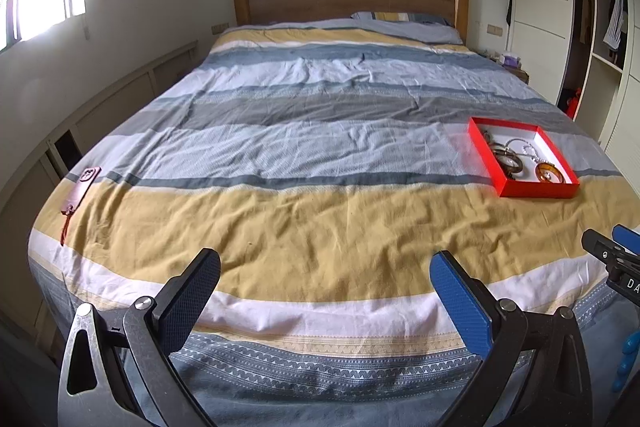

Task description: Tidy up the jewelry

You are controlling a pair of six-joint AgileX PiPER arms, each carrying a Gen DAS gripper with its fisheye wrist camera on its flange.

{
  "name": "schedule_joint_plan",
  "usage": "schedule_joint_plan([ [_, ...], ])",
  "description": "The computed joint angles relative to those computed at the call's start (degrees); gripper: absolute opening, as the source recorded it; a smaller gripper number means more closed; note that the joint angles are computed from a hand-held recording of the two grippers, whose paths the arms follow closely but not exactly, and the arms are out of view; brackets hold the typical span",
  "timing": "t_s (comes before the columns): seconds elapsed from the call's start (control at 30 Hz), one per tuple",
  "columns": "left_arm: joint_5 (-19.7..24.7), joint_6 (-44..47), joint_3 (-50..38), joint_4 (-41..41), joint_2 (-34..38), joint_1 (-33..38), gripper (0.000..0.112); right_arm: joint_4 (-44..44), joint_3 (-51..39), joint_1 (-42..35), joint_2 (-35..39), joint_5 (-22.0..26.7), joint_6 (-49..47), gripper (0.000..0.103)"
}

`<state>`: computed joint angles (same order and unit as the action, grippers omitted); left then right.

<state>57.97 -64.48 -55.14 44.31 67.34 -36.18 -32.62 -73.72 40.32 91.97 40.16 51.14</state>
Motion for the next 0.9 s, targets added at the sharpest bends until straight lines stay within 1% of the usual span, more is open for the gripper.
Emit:
schedule_joint_plan([
  [0.13,-3.10,1.59,0.99,-2.07,1.10,2.68,0.102,1.41,-0.22,-0.91,1.66,-0.39,-1.18,0.073],
  [0.47,-9.21,5.90,2.10,-6.15,4.20,8.62,0.102,3.74,-1.42,-2.32,5.64,-0.54,-3.37,0.073],
  [0.63,-11.43,7.55,2.40,-7.51,5.83,10.51,0.102,4.92,-2.01,-3.02,7.31,-0.50,-4.49,0.073],
  [0.9,-12.85,8.01,2.89,-7.60,7.12,11.74,0.102,5.80,-3.09,-3.38,9.22,-0.26,-5.68,0.073],
])
